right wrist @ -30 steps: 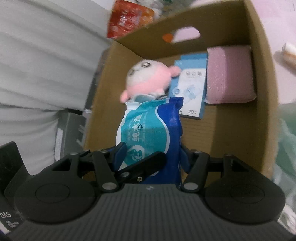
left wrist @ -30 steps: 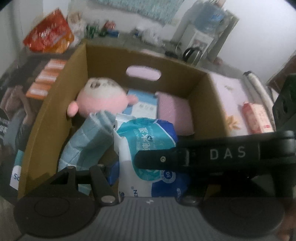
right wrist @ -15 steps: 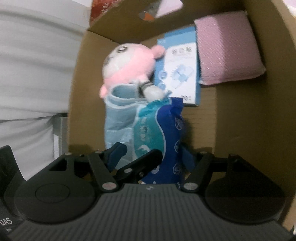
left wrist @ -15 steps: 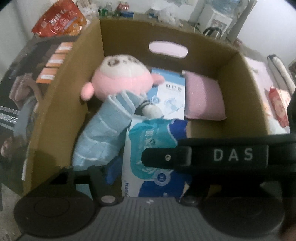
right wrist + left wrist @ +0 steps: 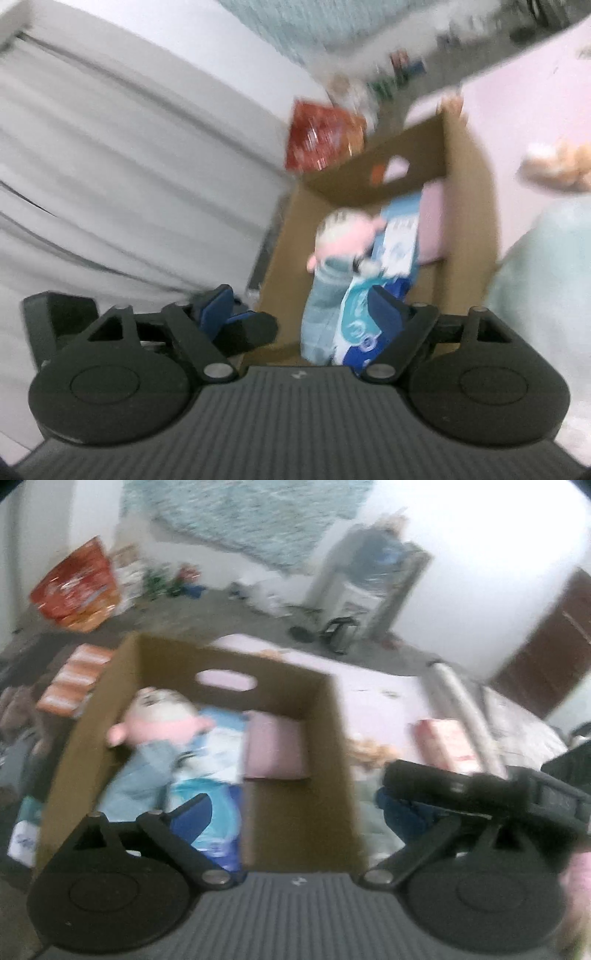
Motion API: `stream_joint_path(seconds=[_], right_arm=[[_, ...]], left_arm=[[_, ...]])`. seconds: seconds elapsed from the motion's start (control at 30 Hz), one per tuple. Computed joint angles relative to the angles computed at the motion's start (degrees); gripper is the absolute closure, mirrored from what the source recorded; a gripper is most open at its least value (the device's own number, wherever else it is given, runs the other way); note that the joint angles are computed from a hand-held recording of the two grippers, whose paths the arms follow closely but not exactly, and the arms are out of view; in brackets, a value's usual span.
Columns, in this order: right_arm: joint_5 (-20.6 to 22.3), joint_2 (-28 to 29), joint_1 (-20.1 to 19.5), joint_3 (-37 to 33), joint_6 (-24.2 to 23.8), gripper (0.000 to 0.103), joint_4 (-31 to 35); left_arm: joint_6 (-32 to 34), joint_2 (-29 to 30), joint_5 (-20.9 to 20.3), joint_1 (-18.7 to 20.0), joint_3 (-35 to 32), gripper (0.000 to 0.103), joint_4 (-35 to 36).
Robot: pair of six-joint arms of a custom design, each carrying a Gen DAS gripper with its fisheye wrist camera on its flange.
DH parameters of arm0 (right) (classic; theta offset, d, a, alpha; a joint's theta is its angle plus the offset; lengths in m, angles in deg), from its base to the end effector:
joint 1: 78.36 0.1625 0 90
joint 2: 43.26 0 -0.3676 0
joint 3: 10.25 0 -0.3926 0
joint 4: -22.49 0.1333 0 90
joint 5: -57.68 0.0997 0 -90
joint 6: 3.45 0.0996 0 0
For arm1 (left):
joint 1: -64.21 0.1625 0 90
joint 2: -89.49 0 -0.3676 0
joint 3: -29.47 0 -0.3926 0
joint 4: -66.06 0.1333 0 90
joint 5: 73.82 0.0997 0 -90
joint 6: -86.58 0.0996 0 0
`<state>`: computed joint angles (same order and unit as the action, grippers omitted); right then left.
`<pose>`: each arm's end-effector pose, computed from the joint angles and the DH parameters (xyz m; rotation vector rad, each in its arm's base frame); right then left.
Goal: Organize soft objects
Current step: 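Open both tools and withdraw from the box, then grasp the orange-striped towel with the left tool while the right tool grasps the white packet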
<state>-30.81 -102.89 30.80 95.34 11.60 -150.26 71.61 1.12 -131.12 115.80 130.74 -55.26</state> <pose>0.3247 -0.5205 0.1774 -0.1125 2.7948 -0.8782 -0.1729 -0.5192 0.3943 0.4192 2.6476 -0.7407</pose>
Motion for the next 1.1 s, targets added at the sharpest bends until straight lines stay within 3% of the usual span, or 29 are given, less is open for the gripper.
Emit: stream_joint_path(seconds=[0.17, 0.33, 0.47, 0.57, 0.7, 0.9, 1.1], right_arm=[[-0.64, -15.16, -4.16, 13.14, -2.39, 0.022, -6.91], [-3.81, -29.98, -9.66, 23.34, -4.68, 0.020, -10.55], [-2.79, -38.01, -15.32, 28.67, -5.54, 0.020, -11.02], [-1.99, -39.52, -18.44, 30.66, -7.78, 0.020, -11.08], [-0.40, -37.43, -21.65, 31.86, -9.37, 0.020, -14.08], [-0.37, -30.50, -23.22, 32.05, -10.55, 0.020, -21.62], [-1.70, -29.42, -24.66, 32.80, -13.44, 0.020, -24.89]], left_arm=[[2.95, 2.99, -0.75, -3.82, 1.25, 0.000, -4.15], [5.05, 9.14, -6.06, -4.93, -0.35, 0.000, -7.20], [6.48, 15.44, -6.80, -5.24, -2.52, 0.000, -9.85], [3.48, 22.14, -5.32, -4.58, -7.76, 0.000, -7.87], [-6.71, 33.95, -4.96, -1.79, -21.78, 0.002, 3.20], [-21.86, 49.75, -6.27, 2.99, -42.76, 0.009, 15.53], [-28.29, 59.79, -2.75, 5.01, -55.13, 0.009, 25.58]])
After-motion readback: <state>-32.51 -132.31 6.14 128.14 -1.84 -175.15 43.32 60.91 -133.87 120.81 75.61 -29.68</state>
